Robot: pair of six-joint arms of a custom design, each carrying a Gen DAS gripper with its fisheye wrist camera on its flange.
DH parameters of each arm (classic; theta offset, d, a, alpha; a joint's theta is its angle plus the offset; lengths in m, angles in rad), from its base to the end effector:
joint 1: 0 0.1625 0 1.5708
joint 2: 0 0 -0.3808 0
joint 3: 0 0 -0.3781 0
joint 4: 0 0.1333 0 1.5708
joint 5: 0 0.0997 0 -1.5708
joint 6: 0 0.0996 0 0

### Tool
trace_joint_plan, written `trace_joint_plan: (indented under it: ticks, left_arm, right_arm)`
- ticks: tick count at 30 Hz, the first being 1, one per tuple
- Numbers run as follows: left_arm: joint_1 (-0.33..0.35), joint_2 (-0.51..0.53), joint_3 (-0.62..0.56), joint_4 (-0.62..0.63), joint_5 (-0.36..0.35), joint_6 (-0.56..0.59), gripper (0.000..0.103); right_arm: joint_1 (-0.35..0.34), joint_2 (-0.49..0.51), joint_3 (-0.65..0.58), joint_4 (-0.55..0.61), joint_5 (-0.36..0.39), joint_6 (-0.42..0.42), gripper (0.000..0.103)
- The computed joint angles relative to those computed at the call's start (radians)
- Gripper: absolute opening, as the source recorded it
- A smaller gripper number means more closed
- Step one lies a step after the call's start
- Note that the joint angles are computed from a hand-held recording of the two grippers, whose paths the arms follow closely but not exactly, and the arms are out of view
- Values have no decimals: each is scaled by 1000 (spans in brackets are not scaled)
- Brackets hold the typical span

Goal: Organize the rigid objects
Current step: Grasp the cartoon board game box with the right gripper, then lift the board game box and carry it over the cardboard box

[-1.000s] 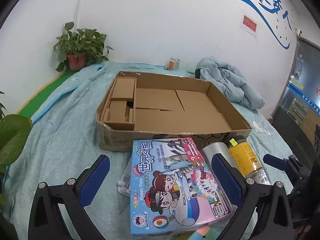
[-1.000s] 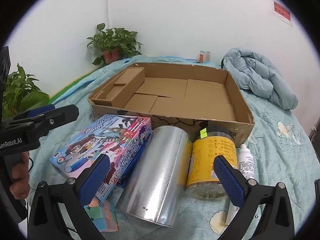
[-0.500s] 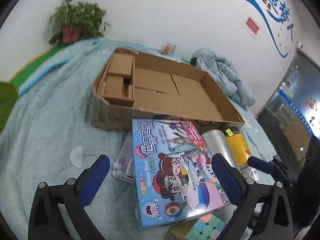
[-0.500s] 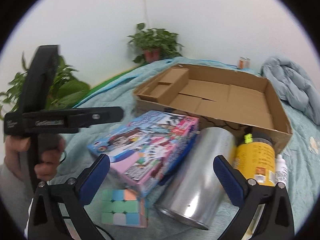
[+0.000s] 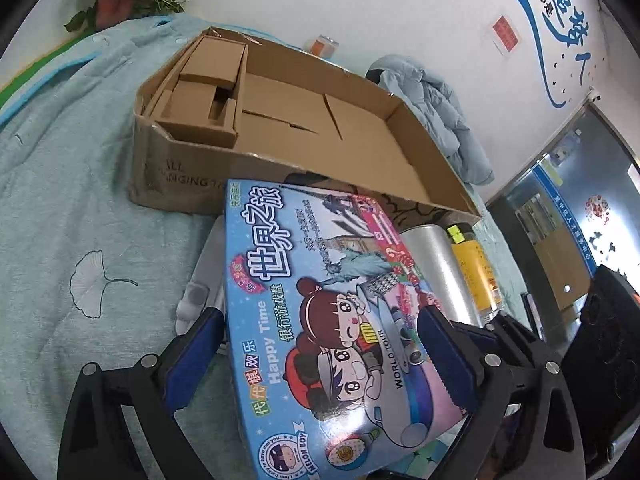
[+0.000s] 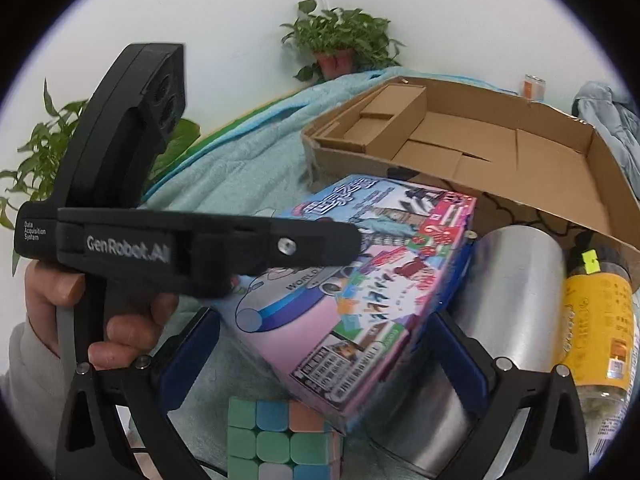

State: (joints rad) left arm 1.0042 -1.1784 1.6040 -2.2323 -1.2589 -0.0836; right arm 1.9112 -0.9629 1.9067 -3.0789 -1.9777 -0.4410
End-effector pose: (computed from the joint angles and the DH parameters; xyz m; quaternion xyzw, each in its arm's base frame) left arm -0.1887 -0.6019 0.2894 0.2169 0.9569 -0.1594 0.1090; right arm 0.2796 -0.5083 0.1449 0.3062 -0.8912 0.2626 0.2075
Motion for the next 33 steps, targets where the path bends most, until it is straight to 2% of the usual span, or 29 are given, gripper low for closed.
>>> trace_joint_plan:
  ticks: [13,20,28,33]
  left_arm:
    - [-33,-18,45,-30,85,3,89]
    - [-41,-31,58,-30,97,17,88]
    - [-56,-45,74,-33,128,28,87]
    - [-81,-69,110,-62,174,50,86]
  right_arm:
    - [6,25,-4,-29,-23,-20,103]
    - [13,47,-11,-53,-55,-55,103]
    - [27,64,-2,-97,-87,-42,103]
    - [28,61,4,-101,-74,-21,103]
